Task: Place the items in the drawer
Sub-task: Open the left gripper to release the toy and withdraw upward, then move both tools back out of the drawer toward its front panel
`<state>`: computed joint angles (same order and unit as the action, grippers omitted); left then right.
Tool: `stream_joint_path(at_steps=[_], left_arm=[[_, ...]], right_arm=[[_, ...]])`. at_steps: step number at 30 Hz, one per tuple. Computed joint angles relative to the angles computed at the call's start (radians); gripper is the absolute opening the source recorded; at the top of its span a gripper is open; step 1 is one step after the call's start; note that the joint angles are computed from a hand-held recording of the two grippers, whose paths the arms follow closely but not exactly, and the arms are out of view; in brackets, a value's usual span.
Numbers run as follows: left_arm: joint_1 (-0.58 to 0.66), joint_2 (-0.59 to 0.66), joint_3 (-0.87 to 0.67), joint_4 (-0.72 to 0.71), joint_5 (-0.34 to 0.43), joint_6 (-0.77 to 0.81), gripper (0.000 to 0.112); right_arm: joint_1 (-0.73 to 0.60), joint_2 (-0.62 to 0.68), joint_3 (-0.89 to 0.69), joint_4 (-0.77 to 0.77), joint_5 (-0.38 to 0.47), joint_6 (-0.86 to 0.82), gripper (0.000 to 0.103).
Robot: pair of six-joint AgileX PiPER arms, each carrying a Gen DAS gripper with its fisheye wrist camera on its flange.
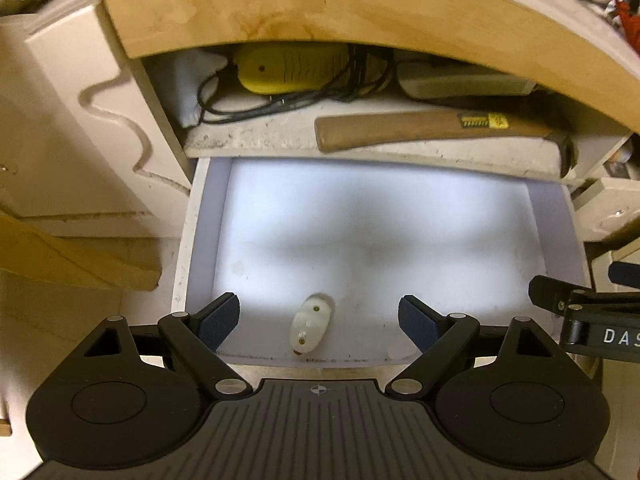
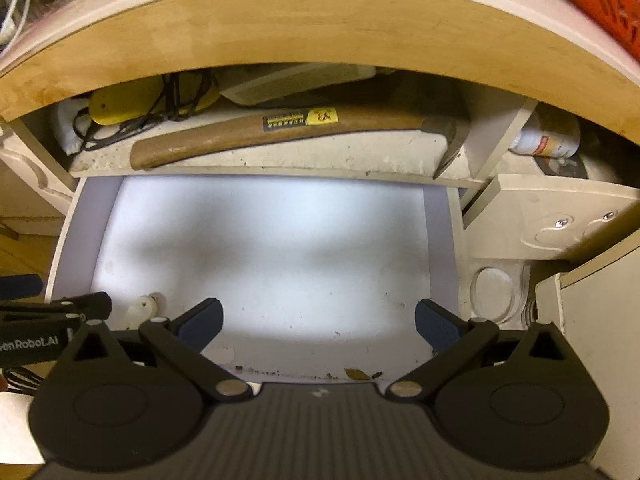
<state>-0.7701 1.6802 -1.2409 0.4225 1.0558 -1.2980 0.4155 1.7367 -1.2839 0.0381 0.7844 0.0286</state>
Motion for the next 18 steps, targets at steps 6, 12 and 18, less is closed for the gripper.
stream_joint_path(at_steps=[6, 12, 18], left_arm=[[-0.120, -0.054, 0.080, 0.137, 0.009, -0.199, 0.088], [-0.257, -0.067, 0.128, 0.283, 0.060, -0.397, 0.087], [-0.386, -0.046, 0.128, 0.403, 0.159, -0.535, 0.087]], right_arm=[[-0.016, -0.109, 0.178, 0.030, -0.161, -0.027, 0.103], [-0.022, -0.219, 0.335, 0.051, -0.297, -0.050, 0.103], [-0.017, -0.341, 0.483, 0.045, -0.430, -0.031, 0.103]])
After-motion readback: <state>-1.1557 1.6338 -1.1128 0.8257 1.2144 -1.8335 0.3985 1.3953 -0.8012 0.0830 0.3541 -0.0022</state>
